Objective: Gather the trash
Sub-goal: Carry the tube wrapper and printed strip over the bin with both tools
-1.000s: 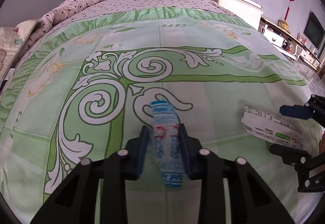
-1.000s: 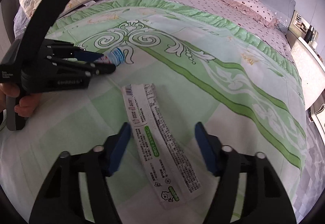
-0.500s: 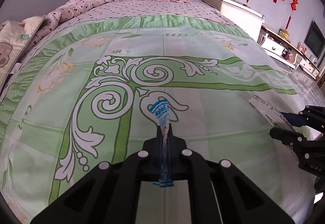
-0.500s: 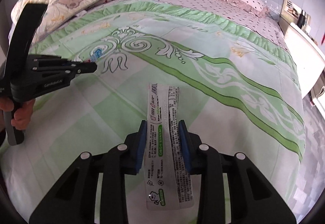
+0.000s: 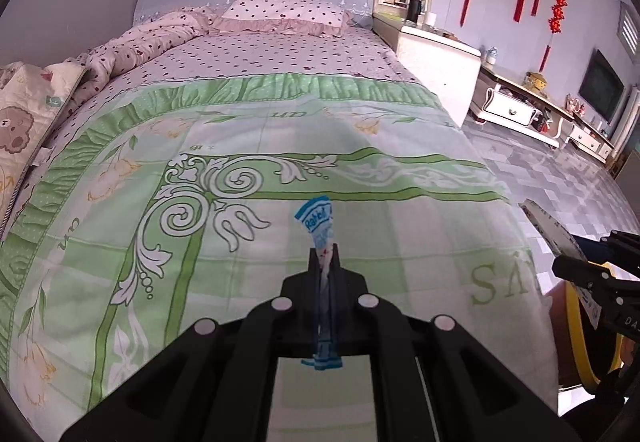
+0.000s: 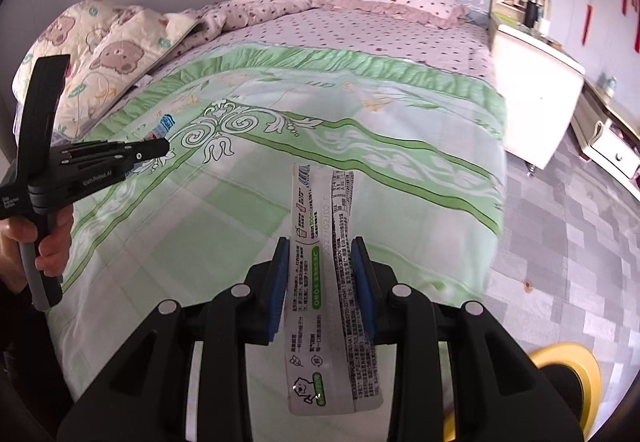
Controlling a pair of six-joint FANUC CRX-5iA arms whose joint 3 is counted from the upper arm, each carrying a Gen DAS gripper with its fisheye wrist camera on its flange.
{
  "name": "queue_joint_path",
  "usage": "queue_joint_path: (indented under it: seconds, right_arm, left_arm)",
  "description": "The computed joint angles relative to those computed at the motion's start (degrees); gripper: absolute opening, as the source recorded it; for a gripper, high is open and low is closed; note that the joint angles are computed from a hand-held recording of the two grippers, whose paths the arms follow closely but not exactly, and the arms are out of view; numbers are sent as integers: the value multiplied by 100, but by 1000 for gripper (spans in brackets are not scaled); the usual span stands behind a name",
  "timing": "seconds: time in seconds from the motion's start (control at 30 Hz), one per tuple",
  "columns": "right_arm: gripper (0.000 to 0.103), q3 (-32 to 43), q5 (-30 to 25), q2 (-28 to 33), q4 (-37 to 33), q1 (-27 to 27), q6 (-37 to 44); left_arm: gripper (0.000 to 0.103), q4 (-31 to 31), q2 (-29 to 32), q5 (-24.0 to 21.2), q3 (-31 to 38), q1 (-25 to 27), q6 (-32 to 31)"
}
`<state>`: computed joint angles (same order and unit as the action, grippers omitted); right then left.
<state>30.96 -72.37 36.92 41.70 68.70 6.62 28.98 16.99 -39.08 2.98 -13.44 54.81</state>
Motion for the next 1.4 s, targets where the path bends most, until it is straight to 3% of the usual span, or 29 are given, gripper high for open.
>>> queue_joint_path:
  seconds: [0.23,0.4,0.77,0.93,1.17,1.4]
  right_arm:
    - [30,-1375,-417,-1059,385,578,-1402]
    - [30,-2178,-1028,-1728,534,1051,-2369]
    - [31,-3433,-2104,-2846,371,2013,-4062]
    - [31,-3838,-2271,-3182,215,2303,-4599]
    - [31,-4306,-2084,-3483,-3,2486,-5339]
    - [32,-4386,-1970,-3497,-54,2457,-5484]
  left_arm:
    - [3,202,-483,-181,-385,-575,-110]
    - [3,296,-613,-343,-419,-1081,-84]
    - [3,50,-310,-710,112,-2167,299]
    - [4,-88,-92,-880,342,-2471,498]
    - [4,-165,59,-1010,409,-2664,667]
    - [4,-224,131,-1113,464,-2655,788]
